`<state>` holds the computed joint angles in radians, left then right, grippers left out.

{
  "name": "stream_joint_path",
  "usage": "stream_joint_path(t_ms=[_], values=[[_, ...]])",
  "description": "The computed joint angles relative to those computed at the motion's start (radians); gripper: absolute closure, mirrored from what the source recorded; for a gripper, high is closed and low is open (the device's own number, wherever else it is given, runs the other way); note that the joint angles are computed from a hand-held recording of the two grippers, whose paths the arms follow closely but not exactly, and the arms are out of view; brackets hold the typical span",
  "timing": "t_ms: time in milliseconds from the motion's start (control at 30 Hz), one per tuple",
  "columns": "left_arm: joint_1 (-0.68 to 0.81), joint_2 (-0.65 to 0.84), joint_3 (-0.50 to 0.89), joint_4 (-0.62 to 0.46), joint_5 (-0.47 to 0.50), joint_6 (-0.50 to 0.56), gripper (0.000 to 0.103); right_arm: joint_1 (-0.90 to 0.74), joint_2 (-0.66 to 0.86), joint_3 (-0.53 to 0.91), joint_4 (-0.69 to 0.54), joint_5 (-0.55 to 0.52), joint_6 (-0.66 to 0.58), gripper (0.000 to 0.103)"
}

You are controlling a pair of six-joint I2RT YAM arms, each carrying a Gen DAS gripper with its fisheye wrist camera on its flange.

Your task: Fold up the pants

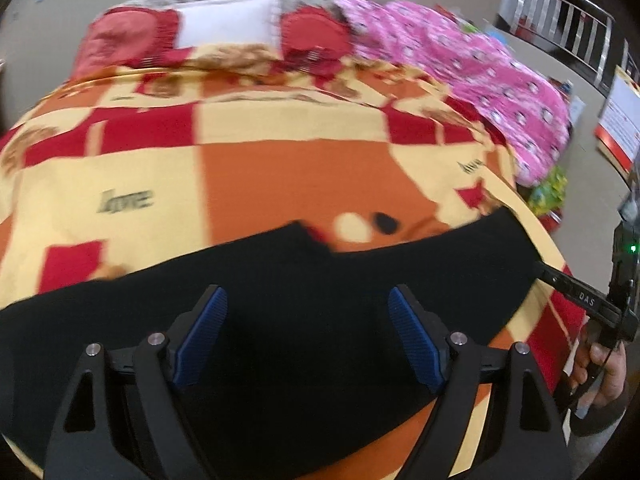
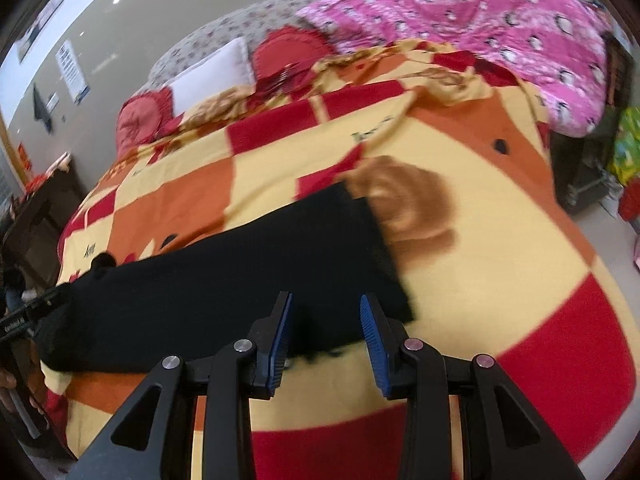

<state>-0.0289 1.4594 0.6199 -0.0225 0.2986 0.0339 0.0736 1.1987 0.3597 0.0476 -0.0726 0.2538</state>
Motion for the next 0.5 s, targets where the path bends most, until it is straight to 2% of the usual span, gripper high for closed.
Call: stream_joint_path(t_ms=[100,233,400,500], values=[[-0.099,0.053,0.058,-0.002,0.004,-0.022,0.020,-0.056,-0.019,-0.010,-0.007,-0.023,-0.016,0.060],[-0.204,0.139,0.150,-0.001,0.013,-0.047,0.020,-0.115,-0.016,-0.028,0.005,-0.064,-0.037,0.059],[-0.306,0.278,0.321,-0.065,0.037,-0.061,0.020,-0.179,0.024,-0.044,0.053,-0.141,-0.039,0.057],[-0.363,0.380,0.453,-0.120,0.033,-0.043,0.020,-0.188,0.042,-0.051,0.084,-0.171,-0.039,0.051]])
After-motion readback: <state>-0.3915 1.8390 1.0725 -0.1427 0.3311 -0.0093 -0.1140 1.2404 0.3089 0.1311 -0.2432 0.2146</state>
